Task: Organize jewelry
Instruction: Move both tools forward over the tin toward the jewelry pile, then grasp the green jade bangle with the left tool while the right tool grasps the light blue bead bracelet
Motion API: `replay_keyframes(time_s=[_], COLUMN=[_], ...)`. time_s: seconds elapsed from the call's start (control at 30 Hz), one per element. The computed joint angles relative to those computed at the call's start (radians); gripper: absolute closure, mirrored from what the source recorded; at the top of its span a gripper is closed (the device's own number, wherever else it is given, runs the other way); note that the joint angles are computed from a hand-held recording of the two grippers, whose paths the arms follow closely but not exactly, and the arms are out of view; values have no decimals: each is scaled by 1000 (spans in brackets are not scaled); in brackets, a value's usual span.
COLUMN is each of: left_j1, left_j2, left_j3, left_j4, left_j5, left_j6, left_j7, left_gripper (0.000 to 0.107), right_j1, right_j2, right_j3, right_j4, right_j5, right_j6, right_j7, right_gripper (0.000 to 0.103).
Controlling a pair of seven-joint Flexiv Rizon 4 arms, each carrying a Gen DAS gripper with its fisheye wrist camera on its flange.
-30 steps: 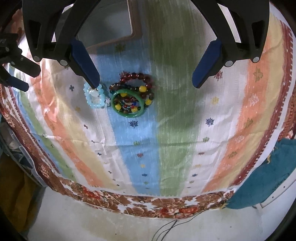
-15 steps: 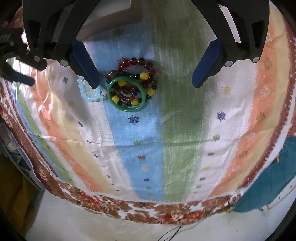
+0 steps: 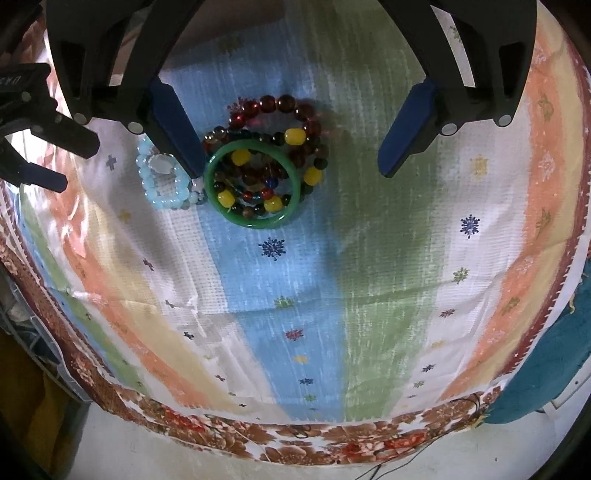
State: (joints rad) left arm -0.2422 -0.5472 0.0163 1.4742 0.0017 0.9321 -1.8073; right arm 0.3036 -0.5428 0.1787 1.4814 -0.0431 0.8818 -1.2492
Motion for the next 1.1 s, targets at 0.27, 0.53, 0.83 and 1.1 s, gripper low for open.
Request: replay_keyframes(time_s=[0.27,0.53,0.83,1.1], left_j1=[15,40,63,45], left_j2=[-34,-42,-66,-65], left_j3=[-1,-28,-56,-40], left_j4=[-29,-13,-9,-18], left_j5=[-26,-62,-127,-126], left_j6=[-53,-21,-16,-21], left_j7=[-31,13,63,71], left_gripper=[34,42,66,84], right_j1=[-1,7,16,30], right_j2=[-55,-103,-133,-144], right_j3=[-5,-7,-13,-23], right_j4=[-67,-124,-161,-165], right_j5=[2,-1,-7,-50], right_j6=[-26,-69,-96,-106], right_j7=[5,-8,-31,-42], right_gripper=[4,15,30,73])
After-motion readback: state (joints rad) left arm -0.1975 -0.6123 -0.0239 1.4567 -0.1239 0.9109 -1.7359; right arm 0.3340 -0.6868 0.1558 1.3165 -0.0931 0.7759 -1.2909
